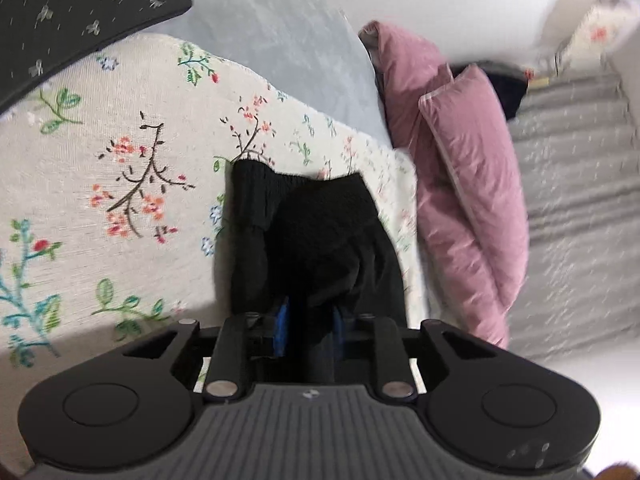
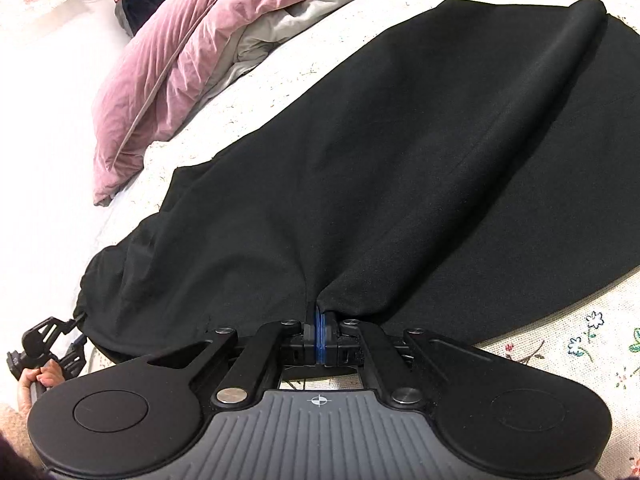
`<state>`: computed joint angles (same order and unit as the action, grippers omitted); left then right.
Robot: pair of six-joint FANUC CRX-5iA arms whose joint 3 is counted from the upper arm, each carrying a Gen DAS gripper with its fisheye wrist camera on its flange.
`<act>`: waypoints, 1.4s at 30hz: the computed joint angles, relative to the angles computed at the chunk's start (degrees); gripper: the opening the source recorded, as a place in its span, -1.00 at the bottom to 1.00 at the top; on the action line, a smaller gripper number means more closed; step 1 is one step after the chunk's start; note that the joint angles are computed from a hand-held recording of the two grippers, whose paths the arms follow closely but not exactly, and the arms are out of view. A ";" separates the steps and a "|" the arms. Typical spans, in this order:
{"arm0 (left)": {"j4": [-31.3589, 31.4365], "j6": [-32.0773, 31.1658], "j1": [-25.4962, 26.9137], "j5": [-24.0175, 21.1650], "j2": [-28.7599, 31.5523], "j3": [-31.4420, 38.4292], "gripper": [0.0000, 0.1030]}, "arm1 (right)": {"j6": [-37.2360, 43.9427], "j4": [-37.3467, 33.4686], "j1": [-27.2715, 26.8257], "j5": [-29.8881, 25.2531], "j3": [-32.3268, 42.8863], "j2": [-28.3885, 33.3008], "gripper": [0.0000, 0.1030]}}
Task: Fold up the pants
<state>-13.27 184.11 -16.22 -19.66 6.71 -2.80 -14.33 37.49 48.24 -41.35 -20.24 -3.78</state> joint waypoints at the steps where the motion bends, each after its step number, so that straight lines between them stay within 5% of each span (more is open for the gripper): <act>1: -1.58 2.64 0.02 1.24 0.12 -0.09 -0.52 | 0.02 -0.05 -0.09 0.11 0.08 0.08 -0.98; 6: -11.29 12.53 -1.96 -2.10 1.47 4.01 -0.54 | -0.69 0.23 -0.11 0.45 -0.20 -0.22 -0.98; 8: -19.43 12.88 -5.09 -9.68 2.64 9.38 -0.86 | -0.80 0.54 -0.06 0.35 -0.44 -0.49 -0.98; 12: -34.85 -1.13 -13.97 -25.83 6.35 20.93 -0.94 | -0.93 1.76 0.46 -0.58 -0.48 -0.86 -0.98; 15: -40.25 -9.45 -18.01 -32.82 8.35 25.17 -0.90 | -1.35 3.84 1.17 -1.27 -0.71 -1.19 -0.97; 20: -32.86 -18.40 -16.40 -42.00 11.21 28.80 -0.83 | 0.20 4.54 2.71 -3.17 0.16 -1.11 -0.97; 28: -20.85 -27.44 -12.65 -53.37 16.02 35.36 -0.60 | 11.14 -4.90 4.13 -9.07 5.72 3.03 -0.97; 30: -18.18 -27.62 -12.00 -55.55 16.59 37.34 -0.03 | 11.12 -5.46 3.96 -8.57 5.38 2.59 -0.89; 32: -14.98 -26.93 -11.19 -56.55 16.41 37.84 0.27 | 12.29 -8.17 3.37 -8.13 5.85 1.50 -0.78; 36: -11.99 -25.20 -11.50 -58.28 15.41 38.14 0.30 | 12.98 -9.13 2.95 -8.94 5.10 -1.68 -0.49; 42: -8.99 -28.71 -13.48 -51.41 12.53 35.66 0.57 | 8.87 -4.76 2.71 -12.79 1.13 -7.90 -0.30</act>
<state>-22.26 155.40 -29.71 -71.07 19.24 32.86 -5.46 32.73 50.95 -54.15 -19.10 -11.67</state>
